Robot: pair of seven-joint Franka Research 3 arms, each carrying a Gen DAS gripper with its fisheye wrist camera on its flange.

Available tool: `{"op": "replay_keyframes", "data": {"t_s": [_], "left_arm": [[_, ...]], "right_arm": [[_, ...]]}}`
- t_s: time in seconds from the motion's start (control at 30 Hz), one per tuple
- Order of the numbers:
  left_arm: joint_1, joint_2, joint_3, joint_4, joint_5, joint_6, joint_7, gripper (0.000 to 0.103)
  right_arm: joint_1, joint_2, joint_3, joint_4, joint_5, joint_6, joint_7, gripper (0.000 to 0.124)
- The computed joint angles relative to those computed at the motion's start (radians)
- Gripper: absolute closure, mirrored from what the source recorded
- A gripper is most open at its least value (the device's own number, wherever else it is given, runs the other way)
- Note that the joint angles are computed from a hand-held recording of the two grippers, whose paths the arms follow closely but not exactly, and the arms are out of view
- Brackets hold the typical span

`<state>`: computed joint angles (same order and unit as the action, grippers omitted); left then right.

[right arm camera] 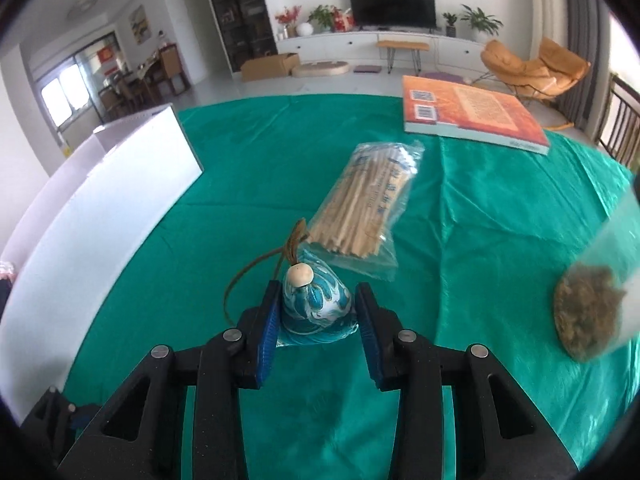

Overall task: Organize soft objects
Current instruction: 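Grasp blue-white bell ornament with right tool while left tool grasps bag of sticks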

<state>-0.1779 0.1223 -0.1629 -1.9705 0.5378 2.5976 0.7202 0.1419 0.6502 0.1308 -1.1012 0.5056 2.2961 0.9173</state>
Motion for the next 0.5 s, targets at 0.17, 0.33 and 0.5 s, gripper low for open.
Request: {"op": "replay_keyframes", "data": {"t_s": [0.17,0.33,0.5], "left_arm": [[0.000,0.000,0.000,0.000,0.000,0.000,0.000,0.000],[0.000,0.001,0.001,0.002,0.001,-0.003,-0.002,0.000],[0.000,0.002,0.001,0.004,0.000,-0.004,-0.002,0.000]], "right_arm": [[-0.092,-0.241,-0.044,-0.349,0.085,0.128,-0.047,0.085],[-0.112,-0.299,-0.116,-0.471,0.054,0.242,0.048,0.085],[-0.136,-0.249,-0.127,-0.407,0.015,0.183,0.148,0.085]]}}
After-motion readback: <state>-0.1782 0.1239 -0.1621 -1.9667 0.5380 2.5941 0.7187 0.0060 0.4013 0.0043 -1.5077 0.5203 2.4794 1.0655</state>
